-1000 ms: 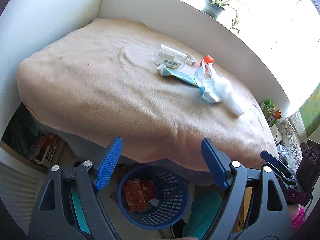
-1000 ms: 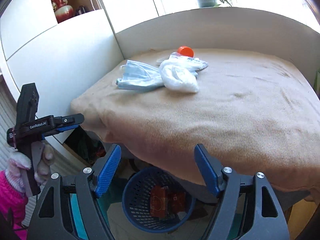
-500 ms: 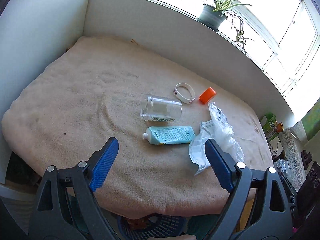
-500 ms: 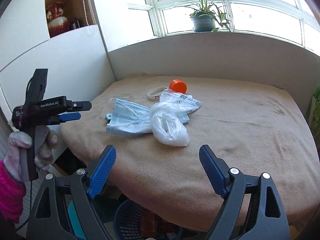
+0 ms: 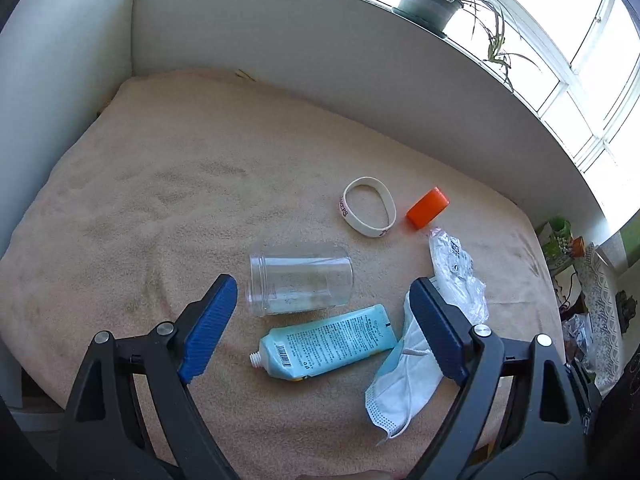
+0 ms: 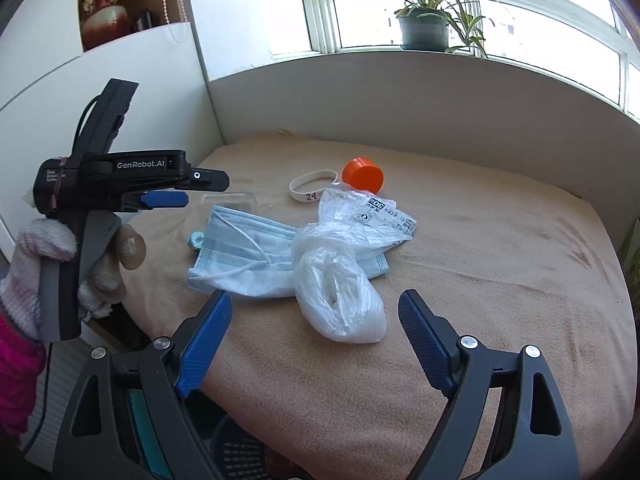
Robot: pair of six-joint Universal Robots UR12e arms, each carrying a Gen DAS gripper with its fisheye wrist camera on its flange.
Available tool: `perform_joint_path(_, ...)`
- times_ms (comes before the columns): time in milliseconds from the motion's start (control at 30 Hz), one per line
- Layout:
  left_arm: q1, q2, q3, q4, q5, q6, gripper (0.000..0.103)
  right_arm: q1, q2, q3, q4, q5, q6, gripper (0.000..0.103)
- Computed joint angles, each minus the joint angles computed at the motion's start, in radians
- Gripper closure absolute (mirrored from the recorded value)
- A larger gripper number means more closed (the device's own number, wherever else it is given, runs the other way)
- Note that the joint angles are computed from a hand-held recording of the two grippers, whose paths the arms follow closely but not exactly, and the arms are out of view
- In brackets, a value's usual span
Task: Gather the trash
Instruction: 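Move both tools back over the bed toward the cup and plastic bag, then grasp the clear plastic cup with left tool while right grasps the plastic bag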
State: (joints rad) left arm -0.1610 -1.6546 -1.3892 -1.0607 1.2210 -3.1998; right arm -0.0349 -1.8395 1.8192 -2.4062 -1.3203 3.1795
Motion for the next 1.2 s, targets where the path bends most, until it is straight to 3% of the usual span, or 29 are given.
perform_joint_path(400, -0.037, -0.04, 0.035, -0.044, 0.086, 0.031, 0.013, 0.028, 0.05, -0.031, 0.006, -0.025, -0.036, 0.018)
perform_joint_path(933, -0.023, -0.059, 0.038, -0.053, 0.061, -0.006, 0.013, 0.035, 0.092, -0.06, 0.046, -0.054, -0.013, 0.019)
perform_joint_path(1033, -0.021, -0.058, 0.037, -0.057, 0.056, -0.003, 0.022, 0.03, 0.096, -0.066, 0.07, -0.049, -0.014, 0.028)
perform_joint_path(1100, -0.019, -0.057, 0.034, -0.058, 0.054, -0.005, 0.023, 0.022, 0.098, -0.067, 0.087, -0.031, -0.01, 0.043)
perform_joint_path(1200, -0.016, -0.055, 0.028, -0.053, 0.044, -0.013, 0.026, 0.008, 0.093, -0.059, 0.085, 0.0, 0.01, 0.05)
